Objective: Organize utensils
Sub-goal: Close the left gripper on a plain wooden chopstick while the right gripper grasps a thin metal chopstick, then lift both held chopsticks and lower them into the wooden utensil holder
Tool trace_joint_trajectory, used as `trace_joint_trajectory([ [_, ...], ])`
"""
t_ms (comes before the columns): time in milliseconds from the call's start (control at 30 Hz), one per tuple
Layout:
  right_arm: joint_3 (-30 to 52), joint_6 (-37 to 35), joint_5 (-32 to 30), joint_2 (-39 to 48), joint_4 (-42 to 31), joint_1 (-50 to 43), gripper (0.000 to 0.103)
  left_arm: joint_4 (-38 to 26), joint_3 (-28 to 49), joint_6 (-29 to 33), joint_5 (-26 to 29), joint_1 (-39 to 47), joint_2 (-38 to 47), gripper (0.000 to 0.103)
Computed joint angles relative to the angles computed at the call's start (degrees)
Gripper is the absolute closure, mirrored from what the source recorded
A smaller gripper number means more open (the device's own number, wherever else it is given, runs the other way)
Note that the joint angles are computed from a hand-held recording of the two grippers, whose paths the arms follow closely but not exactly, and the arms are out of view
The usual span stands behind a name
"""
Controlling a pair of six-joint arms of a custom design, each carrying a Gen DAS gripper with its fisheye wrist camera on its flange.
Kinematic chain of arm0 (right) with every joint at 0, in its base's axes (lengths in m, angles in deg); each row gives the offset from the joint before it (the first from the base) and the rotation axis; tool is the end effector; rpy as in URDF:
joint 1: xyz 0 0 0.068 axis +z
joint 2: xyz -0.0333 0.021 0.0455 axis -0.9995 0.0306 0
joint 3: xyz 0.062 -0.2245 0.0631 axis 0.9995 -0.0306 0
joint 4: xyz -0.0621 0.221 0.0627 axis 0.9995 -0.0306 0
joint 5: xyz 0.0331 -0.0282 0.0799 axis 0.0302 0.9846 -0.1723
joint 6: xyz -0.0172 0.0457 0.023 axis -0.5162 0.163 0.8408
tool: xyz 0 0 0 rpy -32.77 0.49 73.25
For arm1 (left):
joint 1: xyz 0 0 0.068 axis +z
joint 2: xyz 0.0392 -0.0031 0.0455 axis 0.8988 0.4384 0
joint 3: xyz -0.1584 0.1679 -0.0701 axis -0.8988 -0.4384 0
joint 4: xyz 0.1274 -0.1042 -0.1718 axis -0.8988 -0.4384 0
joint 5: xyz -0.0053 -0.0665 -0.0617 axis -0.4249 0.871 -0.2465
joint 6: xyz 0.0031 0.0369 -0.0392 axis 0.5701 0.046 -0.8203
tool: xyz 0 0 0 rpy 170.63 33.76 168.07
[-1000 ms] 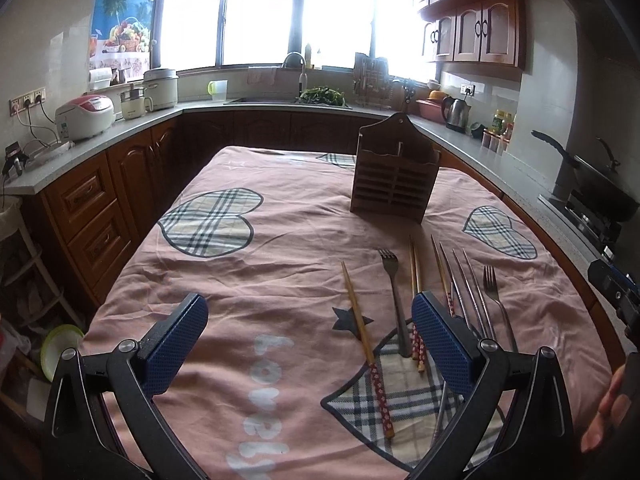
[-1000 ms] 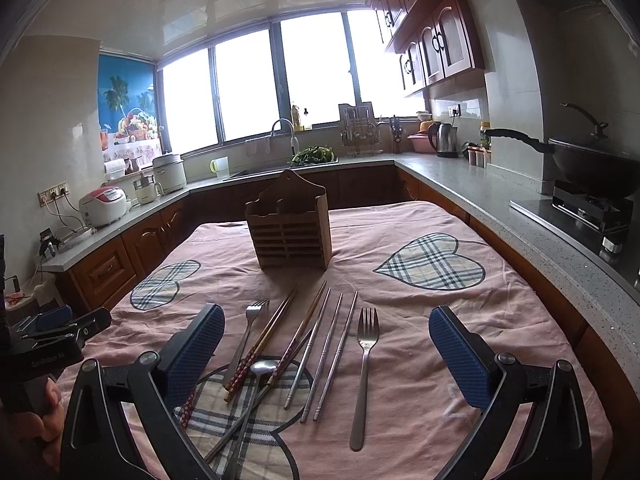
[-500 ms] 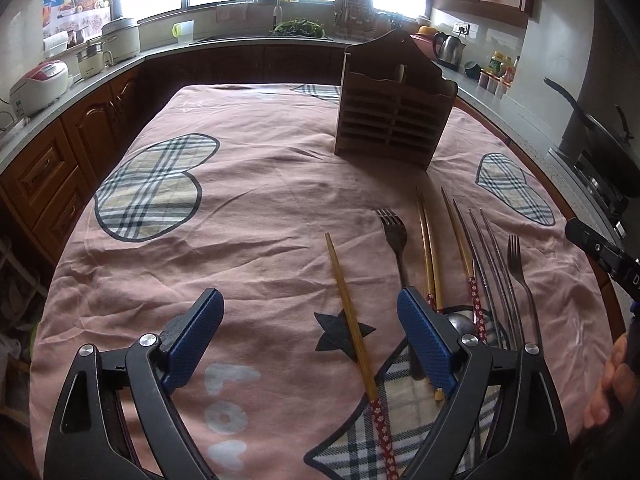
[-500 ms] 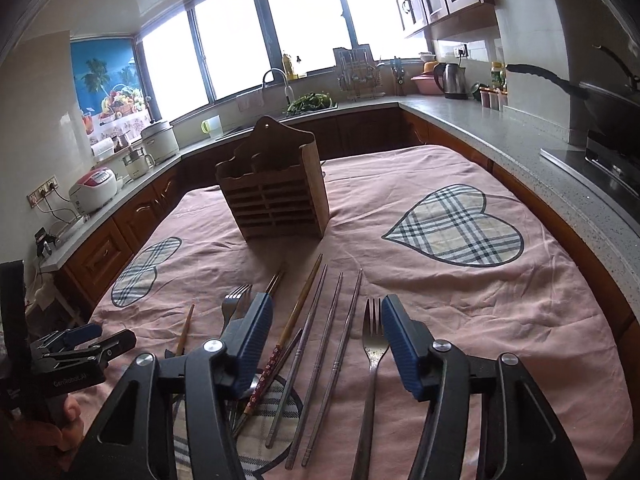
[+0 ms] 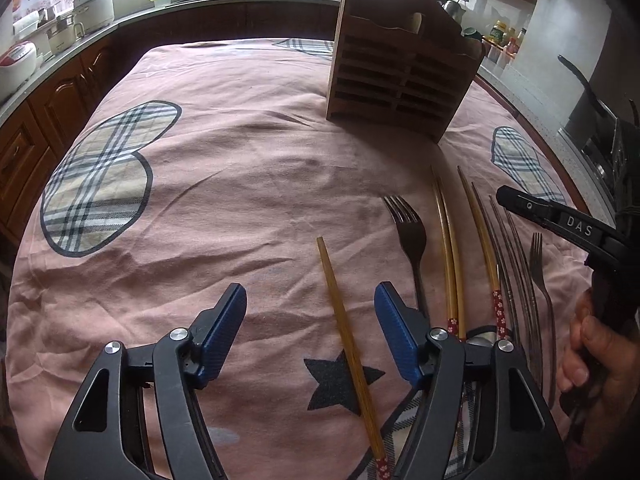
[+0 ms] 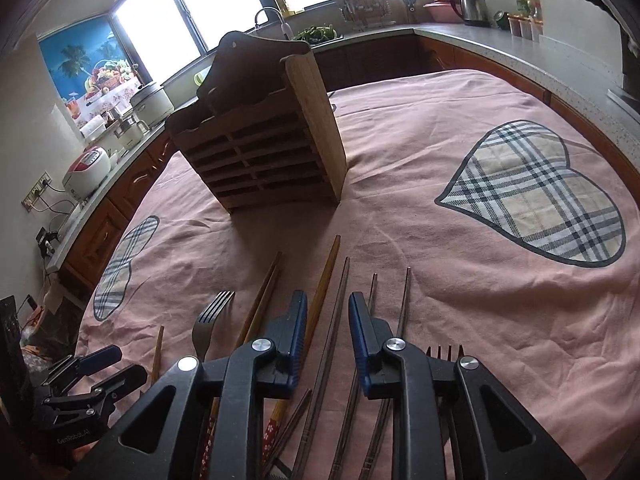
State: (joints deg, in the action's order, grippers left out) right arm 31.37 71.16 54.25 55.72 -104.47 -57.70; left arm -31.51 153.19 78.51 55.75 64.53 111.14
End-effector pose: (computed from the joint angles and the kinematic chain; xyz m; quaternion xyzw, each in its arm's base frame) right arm 0.2160 0.1114 0.2194 0.2510 0.8851 0.0935 0.3807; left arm 0.3050 -0.0114 0.2201 0.2674 0.9189 -0.1421 0.2526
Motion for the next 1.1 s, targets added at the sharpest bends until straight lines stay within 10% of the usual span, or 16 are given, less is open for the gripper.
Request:
trace_joint_trajectory([
  [333, 3.5, -6.0, -7.6, 8.4, 2.3, -7.6, 0.089, -1.7, 6.0, -1.7, -0.6, -2.7, 6.8, 0.057],
  [500, 2.4, -6.3, -9.0, 7.4, 3.2, -8.8, 0.098, -1.1, 6.0, -1.7, -0.8, -3.8, 7.0, 0.094],
  [1100, 4.3, -3.5, -2.4, -4.9, -2.9, -2.0, 0.099, -14.0, 13.2, 3.5, 12.8, 4.9, 2.0, 0.098],
])
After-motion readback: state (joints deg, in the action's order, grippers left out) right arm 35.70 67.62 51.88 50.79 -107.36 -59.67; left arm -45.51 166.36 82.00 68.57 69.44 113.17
